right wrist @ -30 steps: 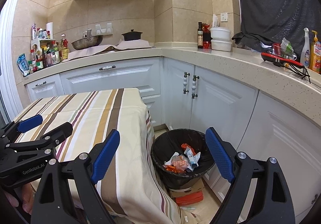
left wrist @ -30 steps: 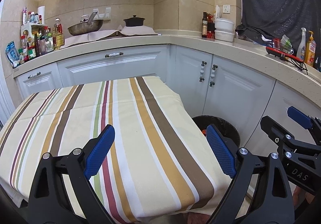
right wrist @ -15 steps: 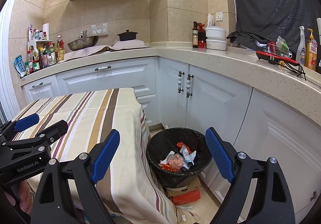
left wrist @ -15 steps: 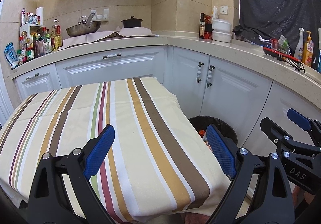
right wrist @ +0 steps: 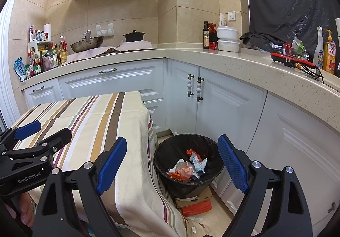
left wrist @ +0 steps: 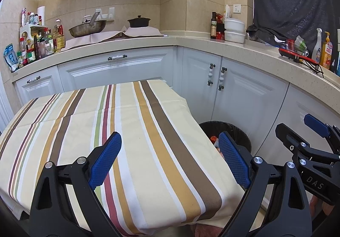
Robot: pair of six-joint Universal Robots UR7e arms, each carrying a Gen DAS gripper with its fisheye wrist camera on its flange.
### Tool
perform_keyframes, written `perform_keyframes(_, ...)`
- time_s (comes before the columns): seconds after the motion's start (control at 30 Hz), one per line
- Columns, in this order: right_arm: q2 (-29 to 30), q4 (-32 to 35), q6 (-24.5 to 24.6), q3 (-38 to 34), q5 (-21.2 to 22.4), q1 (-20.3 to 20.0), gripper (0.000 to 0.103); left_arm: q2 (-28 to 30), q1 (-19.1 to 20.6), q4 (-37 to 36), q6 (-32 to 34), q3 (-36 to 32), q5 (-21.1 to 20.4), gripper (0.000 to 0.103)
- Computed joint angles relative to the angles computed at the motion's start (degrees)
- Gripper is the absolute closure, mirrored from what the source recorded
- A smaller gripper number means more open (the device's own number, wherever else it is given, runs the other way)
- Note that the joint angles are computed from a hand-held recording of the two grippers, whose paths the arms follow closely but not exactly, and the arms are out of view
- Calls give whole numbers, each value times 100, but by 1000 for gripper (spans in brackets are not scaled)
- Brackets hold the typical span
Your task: Collect trash
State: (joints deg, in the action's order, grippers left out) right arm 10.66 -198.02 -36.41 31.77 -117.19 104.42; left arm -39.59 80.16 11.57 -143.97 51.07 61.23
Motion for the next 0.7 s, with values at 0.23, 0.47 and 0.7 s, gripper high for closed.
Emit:
perform_keyframes(0.23, 13, 14, -4, -28, -12, 0, 18, 22, 10, 23, -12, -21, 16, 13)
perform_keyframes(0.47, 9, -10, -24, -12, 6, -10, 18, 38, 14, 26, -20, -36, 19, 13)
perform_keyframes(0.7, 1, -22, -28, 6, 4, -16, 18, 36, 14, 15, -11, -28, 27, 13)
